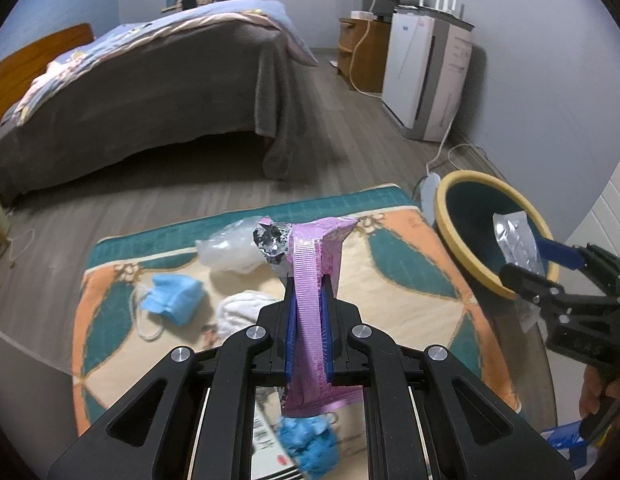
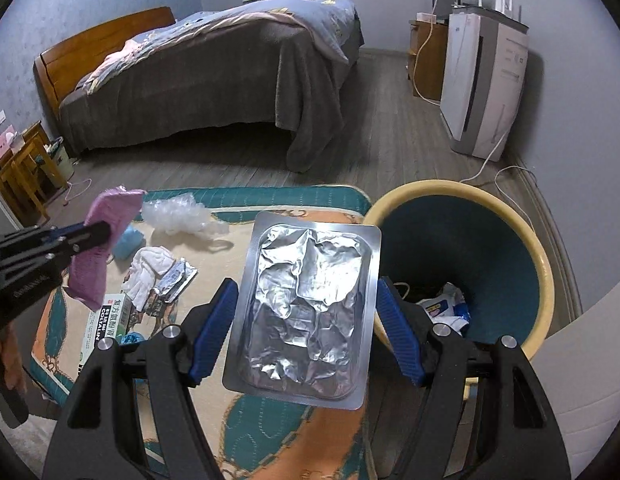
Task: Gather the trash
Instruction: 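Carry the foil pack to the bin with the right gripper while the left carries the pink wrapper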
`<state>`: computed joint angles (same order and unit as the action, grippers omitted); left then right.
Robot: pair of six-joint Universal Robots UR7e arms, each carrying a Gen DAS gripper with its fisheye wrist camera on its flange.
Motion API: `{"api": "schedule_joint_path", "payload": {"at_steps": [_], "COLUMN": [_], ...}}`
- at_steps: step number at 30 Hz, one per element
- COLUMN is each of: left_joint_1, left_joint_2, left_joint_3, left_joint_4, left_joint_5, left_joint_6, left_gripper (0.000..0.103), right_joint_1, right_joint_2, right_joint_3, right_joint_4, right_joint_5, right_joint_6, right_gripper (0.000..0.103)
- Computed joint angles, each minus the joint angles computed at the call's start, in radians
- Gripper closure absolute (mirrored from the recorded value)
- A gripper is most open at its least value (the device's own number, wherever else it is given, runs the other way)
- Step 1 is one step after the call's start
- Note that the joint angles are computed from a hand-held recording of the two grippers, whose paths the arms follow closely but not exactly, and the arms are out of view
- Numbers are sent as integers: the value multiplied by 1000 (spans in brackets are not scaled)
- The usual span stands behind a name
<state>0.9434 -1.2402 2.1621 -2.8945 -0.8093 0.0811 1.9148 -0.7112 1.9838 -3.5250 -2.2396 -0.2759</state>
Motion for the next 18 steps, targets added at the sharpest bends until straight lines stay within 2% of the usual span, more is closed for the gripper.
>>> {"api": "schedule_joint_path", "payload": {"at_steps": [18], "left_joint_1": [-25], "left_joint_2": [152], "left_joint_3": [-66], "left_joint_4": [-12], "left_joint_5": [-87], "left_joint_6": [17], "left_gripper": [92], "right_joint_1": [-100], "right_joint_2": [-67], "right_joint_3": [68], "right_joint_4": [-73], "right_joint_5": [38], "right_joint_6": [-25], "right_gripper": [33]}}
